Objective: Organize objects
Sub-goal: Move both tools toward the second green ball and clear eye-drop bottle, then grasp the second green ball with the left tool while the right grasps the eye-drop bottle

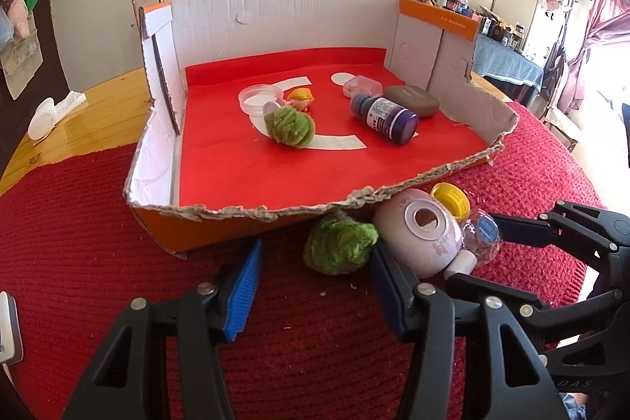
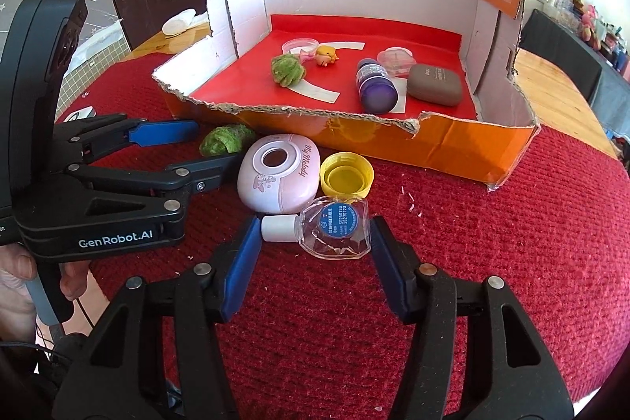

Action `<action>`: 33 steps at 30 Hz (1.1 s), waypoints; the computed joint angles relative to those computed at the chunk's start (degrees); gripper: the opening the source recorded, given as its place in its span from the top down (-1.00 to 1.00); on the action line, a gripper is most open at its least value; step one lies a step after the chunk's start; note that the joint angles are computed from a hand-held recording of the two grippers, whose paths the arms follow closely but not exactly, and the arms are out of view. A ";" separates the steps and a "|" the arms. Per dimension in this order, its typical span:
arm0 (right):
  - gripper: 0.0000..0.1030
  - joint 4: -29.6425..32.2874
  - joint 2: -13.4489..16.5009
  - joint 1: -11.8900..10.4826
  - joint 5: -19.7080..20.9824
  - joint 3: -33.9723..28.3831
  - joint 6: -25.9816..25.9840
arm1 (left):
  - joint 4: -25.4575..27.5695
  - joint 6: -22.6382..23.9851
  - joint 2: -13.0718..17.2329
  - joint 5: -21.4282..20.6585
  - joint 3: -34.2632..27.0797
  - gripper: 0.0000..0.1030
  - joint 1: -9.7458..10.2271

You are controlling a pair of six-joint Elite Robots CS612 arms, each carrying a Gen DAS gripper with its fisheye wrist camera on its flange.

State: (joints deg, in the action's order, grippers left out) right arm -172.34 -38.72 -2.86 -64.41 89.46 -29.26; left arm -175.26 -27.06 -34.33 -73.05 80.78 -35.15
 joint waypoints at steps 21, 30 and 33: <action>-0.06 -0.55 -0.50 -0.31 1.99 0.83 0.14 | -2.51 0.30 -1.54 -1.21 2.80 0.39 -0.66; -0.06 -1.16 -0.85 -0.47 2.70 1.37 0.42 | -3.08 0.23 -1.78 -1.55 3.19 0.39 -0.79; -0.06 -0.84 -1.19 -0.77 4.25 1.49 0.41 | -4.36 0.57 -2.22 -1.44 3.76 0.39 -0.96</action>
